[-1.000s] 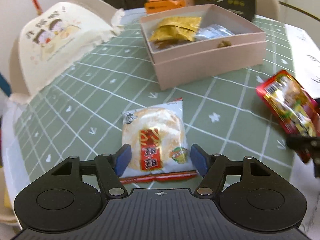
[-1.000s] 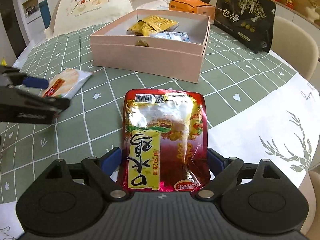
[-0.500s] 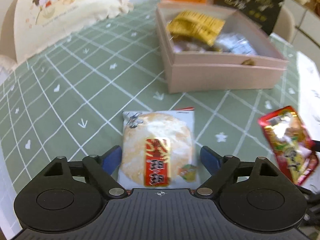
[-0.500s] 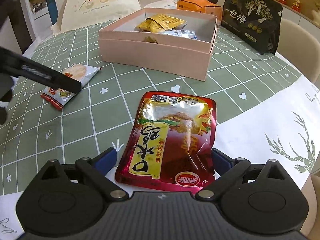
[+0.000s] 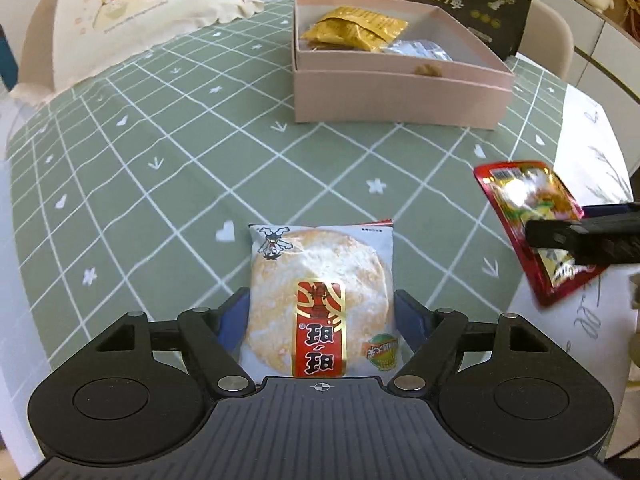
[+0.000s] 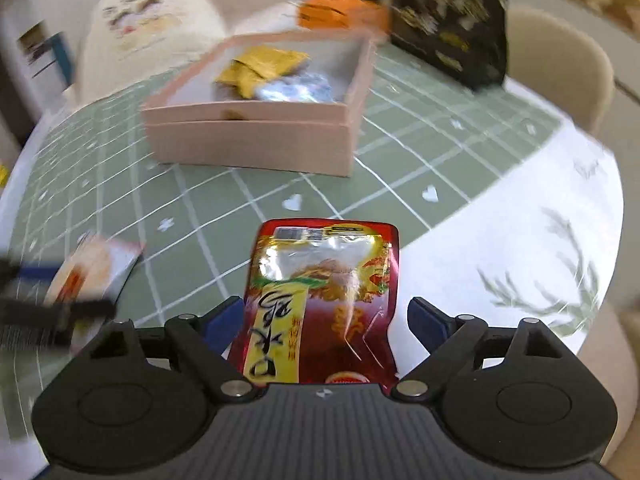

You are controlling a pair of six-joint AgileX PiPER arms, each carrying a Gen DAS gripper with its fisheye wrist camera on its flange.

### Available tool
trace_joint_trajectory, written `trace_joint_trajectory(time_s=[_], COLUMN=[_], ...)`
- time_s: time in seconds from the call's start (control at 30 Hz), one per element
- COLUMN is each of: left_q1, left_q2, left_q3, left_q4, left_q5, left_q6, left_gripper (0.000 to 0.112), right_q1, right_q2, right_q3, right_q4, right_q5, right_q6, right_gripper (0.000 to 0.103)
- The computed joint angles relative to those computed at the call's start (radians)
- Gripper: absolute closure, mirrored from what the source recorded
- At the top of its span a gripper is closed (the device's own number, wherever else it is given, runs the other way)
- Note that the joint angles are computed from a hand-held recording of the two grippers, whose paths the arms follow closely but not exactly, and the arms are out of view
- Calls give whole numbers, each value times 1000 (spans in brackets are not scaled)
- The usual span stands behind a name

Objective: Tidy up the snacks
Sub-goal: 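Grasp the rice cracker packet with the left gripper while right lifts the red pack, then lower both packs into the pink box and open both grippers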

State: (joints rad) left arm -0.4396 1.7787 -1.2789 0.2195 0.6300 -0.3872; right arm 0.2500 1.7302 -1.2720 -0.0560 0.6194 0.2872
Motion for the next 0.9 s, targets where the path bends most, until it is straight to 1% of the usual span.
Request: trace_joint_trajectory(time_s=[0.03,0.07,0.1,0.13,0.17,0.2,0.23,0.27,0.33,0.43,0.53,0.57,0.6,0.63,0.7,0.73,0.8,0.9], left_q1=[-9,-12,-8,-6,-3,-1,1,0,-1,0,-3,-6,-6,6,53,67,83,126], left_q2=[-3,-5,-8,-11,-13,-14,-16,-18,-16,-12,-5,-1,1,-5,-52,-80,-118,-109], left_q3=[7,13,15,18,19,19,20,22,20,15,8,0,-8,-13,11,12,-46,-212], left_q4=[22,31,25,20,11,5,1,1,0,-5,-5,1,-1,-44,-216,-267,-283,-391], left_q5=[-1,-8,-10,-12,-11,-11,-12,-12,-11,-11,-5,7,20,26,-38,-71,-115,-159], left_q6=[-14,-23,-25,-26,-23,-21,-20,-22,-25,-26,-22,-12,-1,31,159,202,223,325], left_gripper=[31,31,31,31,31,31,31,31,31,30,28,28,32,32,32,32,32,31], right_q1=[2,19,50,80,97,105,98,100,97,65,37,21,7,-12,-36,-45,-63,-84], right_q2=[24,43,59,70,66,58,55,51,32,-8,-63,-79,-92,-106,-131,-148,-175,-207], right_q3=[-24,-42,-58,-68,-65,-62,-70,-77,-70,-65,-49,-51,-54,-57,-66,-60,-56,-51], right_q4=[1,-38,-115,-171,-188,-165,-105,-79,-47,53,101,121,140,161,169,162,147,125], right_q5=[25,32,52,68,62,54,62,78,83,109,113,115,118,121,119,111,102,93], right_q6=[22,62,121,142,124,66,-29,-88,-150,-258,-296,-309,-318,-331,-331,-324,-307,-270], right_gripper=[11,12,12,14,17,27,31,33,41,46,47,47,47,47,47,47,47,46])
